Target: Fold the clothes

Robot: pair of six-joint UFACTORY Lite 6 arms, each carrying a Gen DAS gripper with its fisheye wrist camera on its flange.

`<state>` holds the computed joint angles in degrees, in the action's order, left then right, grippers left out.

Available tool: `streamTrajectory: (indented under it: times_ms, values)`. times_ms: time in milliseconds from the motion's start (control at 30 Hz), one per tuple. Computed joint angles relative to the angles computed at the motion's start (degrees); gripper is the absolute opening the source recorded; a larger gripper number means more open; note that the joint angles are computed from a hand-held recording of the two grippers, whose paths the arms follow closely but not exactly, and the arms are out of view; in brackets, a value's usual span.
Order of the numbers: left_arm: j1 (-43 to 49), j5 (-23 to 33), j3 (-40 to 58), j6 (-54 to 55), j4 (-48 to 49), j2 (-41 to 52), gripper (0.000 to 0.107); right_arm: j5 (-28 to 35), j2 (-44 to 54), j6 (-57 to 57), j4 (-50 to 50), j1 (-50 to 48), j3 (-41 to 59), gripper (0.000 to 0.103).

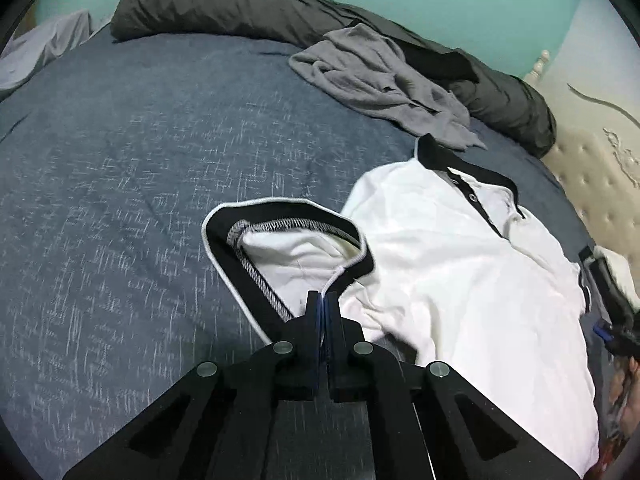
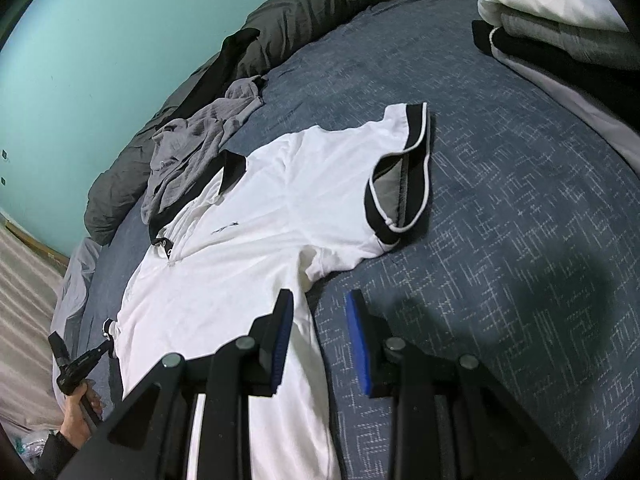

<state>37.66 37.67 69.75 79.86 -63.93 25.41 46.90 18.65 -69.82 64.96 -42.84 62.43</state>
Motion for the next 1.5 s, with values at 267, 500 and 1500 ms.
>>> streamTrajectory:
  times_ms: [267,500,1500]
  values:
    - [3.09,2.14,-10.02,3.34,1.61,-6.50,0.001,0.68,-0.53,-0.49,0.43,-0.32,-1.56,0.027]
    - [1.25,1.33,-15.86,3.60,3.13,-9.83,0.002,1.14,-0.59,0.01,0.08,-0.94,-1.49,0.027]
    - [3.12,1.02,-14.15,-5.89,2.14,-6.46,0.002,2.25,-2.23,1.11,-0.02,-1.06,-2.50,0.027]
